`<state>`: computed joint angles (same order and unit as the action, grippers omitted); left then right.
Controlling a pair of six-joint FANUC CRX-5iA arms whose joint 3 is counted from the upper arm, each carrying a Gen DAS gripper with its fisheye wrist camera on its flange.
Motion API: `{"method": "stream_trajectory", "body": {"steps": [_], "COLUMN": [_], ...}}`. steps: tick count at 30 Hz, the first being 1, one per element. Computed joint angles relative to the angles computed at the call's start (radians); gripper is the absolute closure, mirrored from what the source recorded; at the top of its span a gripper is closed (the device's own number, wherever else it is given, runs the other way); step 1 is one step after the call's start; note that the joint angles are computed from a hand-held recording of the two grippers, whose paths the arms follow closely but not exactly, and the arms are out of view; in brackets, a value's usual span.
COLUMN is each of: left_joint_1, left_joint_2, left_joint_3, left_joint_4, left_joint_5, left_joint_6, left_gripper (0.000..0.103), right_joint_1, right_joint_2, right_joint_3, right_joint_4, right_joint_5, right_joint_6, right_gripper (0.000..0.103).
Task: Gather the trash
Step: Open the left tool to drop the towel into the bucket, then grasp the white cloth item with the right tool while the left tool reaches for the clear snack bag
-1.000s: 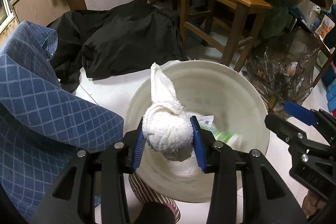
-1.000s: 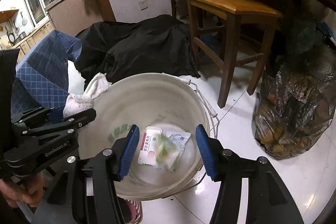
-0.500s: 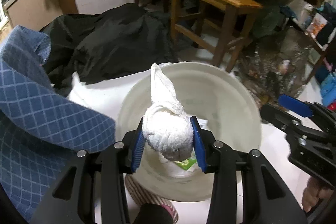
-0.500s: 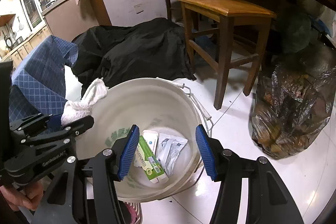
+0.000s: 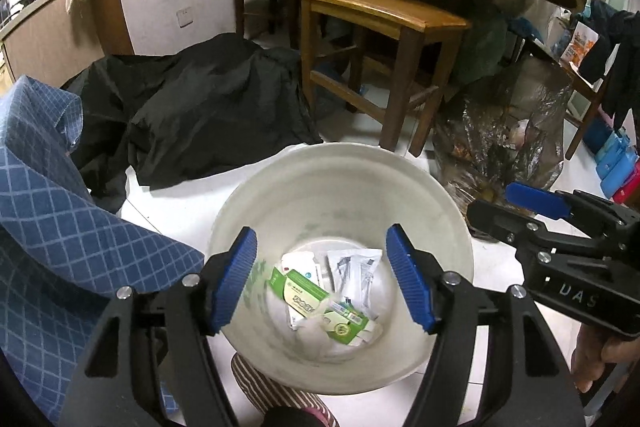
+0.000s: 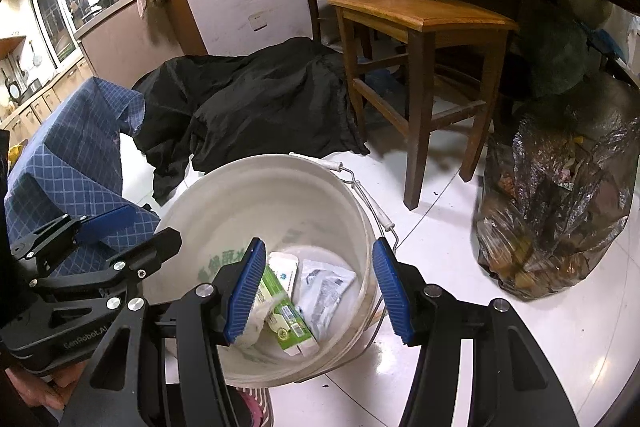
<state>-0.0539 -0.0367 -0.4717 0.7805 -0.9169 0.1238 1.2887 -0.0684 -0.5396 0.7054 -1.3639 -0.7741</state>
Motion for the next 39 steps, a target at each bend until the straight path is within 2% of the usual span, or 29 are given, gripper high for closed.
{"method": "stream_trajectory", "body": {"steps": [9,14,19,22,26,32,36,39], "left_joint_1": [-0.001,0.018,0.068,0.115,0.207,0.378,0.483,0.539], "left_joint_2": [-0.025,-0.048,-0.099,-0.122,-0.097,0.004,0.065,0.114], "left_joint_3": [-0.022,-0.049,-0.071,-0.05,0.04,0.208,0.29,0.362], "left_joint_4": [0.03,0.13,0.275,0.295,0.296,0.254,0.22,0.159], "left_joint_5": [0.052,0.046,0.018,-0.019,-0.094,-0.167,-0.128,-0.115], "left_joint_6": [-0.012,-0.052,-0.087,-0.093,-0.029,0.111,0.154,0.186], "left_gripper": [0.039,0.039,0.043,0.046,0.051,0.051,0.051,0.051], "right_joint_1": [0.002,0.009,0.007,-0.01,-0.051,-0.139,-0.205,-0.235], "right_joint_2": [0.019,0.036,0.06,0.083,0.121,0.234,0.336,0.431], "right_joint_3": [0.026,0.06,0.106,0.147,0.215,0.404,0.571,0.73], "right_joint_4": [-0.003,0.011,0.081,0.149,0.25,0.346,0.358,0.301], "right_joint_5": [-0.039,-0.098,-0.147,-0.149,-0.095,0.071,0.256,0.358], "right_joint_6": [0.038,0.071,0.116,0.169,0.277,0.506,0.685,0.845], "right_gripper": [0.047,0.047,0.057,0.061,0.062,0.062,0.062,0.062]}}
